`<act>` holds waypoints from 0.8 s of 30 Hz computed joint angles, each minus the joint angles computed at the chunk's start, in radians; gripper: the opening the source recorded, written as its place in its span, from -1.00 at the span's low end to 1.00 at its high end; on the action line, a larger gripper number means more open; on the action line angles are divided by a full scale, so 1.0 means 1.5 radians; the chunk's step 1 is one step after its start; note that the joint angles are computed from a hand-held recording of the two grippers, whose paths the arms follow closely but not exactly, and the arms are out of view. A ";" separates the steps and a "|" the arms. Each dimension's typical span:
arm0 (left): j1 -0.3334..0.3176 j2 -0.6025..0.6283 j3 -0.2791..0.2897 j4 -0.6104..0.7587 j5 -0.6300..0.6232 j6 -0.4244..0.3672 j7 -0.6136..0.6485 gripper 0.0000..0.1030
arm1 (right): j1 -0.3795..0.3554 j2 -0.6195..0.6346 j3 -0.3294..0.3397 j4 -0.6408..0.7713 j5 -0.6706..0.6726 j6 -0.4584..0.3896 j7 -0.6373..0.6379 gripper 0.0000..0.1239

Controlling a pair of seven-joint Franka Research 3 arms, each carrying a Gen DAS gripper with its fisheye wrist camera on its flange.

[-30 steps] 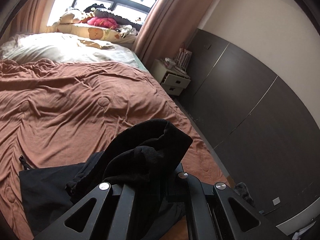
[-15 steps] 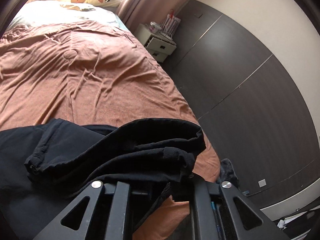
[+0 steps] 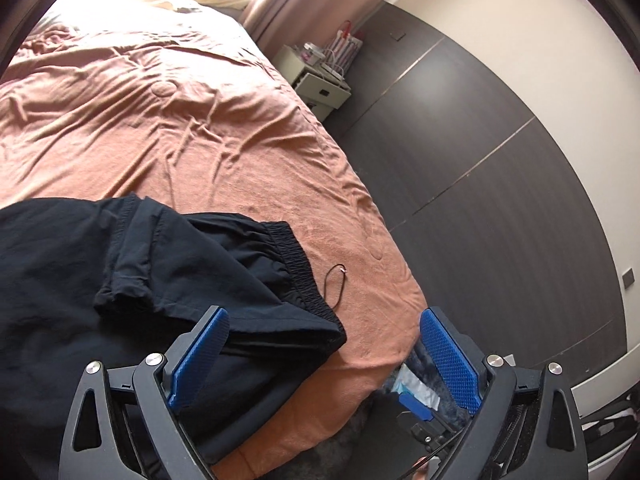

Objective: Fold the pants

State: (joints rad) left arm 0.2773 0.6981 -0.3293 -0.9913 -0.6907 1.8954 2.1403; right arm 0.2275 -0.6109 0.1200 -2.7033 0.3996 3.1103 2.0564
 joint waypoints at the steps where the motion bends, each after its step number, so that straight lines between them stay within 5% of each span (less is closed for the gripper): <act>1: 0.006 -0.014 0.005 -0.021 -0.001 0.017 0.005 0.89 | 0.000 0.006 -0.001 0.008 -0.005 -0.003 -0.006 0.66; 24: 0.133 -0.071 0.083 -0.189 -0.020 0.147 -0.023 0.87 | -0.051 0.191 0.032 0.237 -0.200 -0.166 -0.103 0.62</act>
